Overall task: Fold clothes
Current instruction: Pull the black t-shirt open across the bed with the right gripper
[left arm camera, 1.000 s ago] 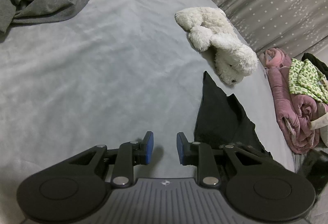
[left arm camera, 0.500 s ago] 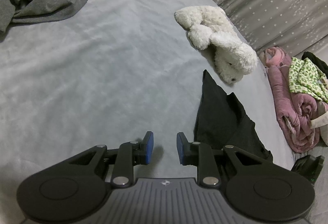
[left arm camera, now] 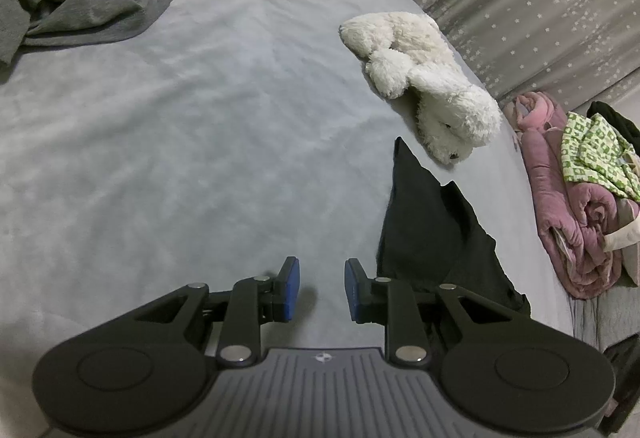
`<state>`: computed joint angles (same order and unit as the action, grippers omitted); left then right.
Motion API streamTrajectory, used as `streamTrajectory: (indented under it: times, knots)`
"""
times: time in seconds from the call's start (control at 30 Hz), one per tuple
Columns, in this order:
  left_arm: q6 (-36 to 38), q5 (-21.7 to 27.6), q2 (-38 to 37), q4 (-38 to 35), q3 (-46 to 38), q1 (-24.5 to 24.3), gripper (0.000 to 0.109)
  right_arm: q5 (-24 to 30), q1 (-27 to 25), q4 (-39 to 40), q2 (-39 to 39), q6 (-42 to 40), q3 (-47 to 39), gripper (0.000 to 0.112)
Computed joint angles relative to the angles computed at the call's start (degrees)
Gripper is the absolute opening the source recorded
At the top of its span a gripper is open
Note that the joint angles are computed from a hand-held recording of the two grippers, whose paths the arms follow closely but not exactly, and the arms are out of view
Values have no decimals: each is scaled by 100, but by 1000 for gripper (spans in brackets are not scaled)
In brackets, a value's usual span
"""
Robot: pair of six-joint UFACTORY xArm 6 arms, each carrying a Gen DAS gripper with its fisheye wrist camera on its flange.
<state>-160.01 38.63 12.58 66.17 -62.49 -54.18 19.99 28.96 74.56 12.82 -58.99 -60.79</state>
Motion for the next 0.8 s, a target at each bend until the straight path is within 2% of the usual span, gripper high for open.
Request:
streamTrajectory:
  times: [0.07,0.17,0.23,0.37,0.47,0.8]
  knots:
    - [105,-13,23,-65,-31,5,23,-3,-156,-708,15,717,167,33]
    - [253,-47,53,-146,-73,12,23,119,-304,-725,-166,527,501,33]
    - [409,-39,72,-248,-106,8,23,15,-287,-970,-379,592,750,34]
    - [836,-18,132,-579,-179,3,23,-233,-211,-1765,-825,1083,1232,52]
    - [926,-63,153,-661,-187,15,23,-334,-184,-2659,-1200,1725,1648,52]
    - [1529,28,333,-845,-503,-78,23,345,-945,-3472,-2918,2242,3145,59]
